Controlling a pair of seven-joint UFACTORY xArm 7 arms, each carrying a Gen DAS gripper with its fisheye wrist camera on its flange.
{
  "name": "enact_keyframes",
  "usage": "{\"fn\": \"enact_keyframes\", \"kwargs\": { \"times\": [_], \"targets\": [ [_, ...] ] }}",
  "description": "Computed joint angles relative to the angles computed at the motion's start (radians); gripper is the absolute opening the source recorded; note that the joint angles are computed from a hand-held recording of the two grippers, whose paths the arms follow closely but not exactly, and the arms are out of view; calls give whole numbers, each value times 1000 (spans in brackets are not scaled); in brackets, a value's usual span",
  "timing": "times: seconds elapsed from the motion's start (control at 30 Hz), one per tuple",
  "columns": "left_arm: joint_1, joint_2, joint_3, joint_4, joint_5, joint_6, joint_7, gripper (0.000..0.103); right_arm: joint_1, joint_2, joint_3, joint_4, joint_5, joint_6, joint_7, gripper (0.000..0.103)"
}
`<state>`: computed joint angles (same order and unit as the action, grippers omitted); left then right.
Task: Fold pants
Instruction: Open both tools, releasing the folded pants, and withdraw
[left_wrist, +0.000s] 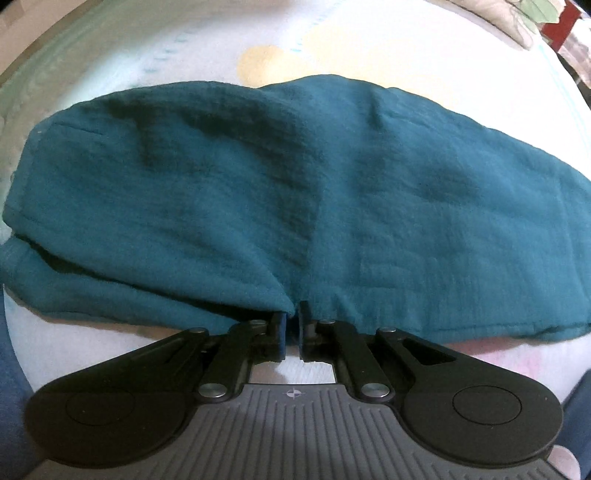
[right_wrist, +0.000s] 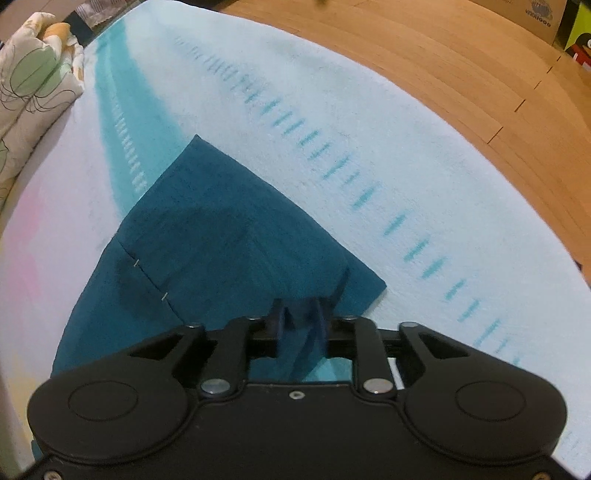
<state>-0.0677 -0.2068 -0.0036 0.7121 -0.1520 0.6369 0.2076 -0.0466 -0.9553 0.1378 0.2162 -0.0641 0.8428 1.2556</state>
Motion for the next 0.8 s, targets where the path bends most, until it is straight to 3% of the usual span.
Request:
{"fn": "enact_keyframes", "kwargs": {
  "times": [0.07, 0.23, 0.4, 0.63, 0.8],
  "targets": [
    [-2, -17, 5, -10, -11, 5, 11, 12, 4, -17, 16, 16, -8, 30, 7, 32],
    [0, -66, 24, -31, -34, 47, 51, 13, 29, -51, 57, 69, -37, 98, 22, 32],
    [3, -138, 41, -67, -51, 92, 104, 13, 89, -41, 63, 105, -18, 88, 1, 32],
    [0, -212, 61, -64, -82, 120, 154, 13, 171, 72, 85, 138, 30, -16, -9, 32],
    [7, -207, 59, -32, -90, 82, 145, 13, 205, 213, 61, 147, 55, -144, -41, 32]
  ]
}}
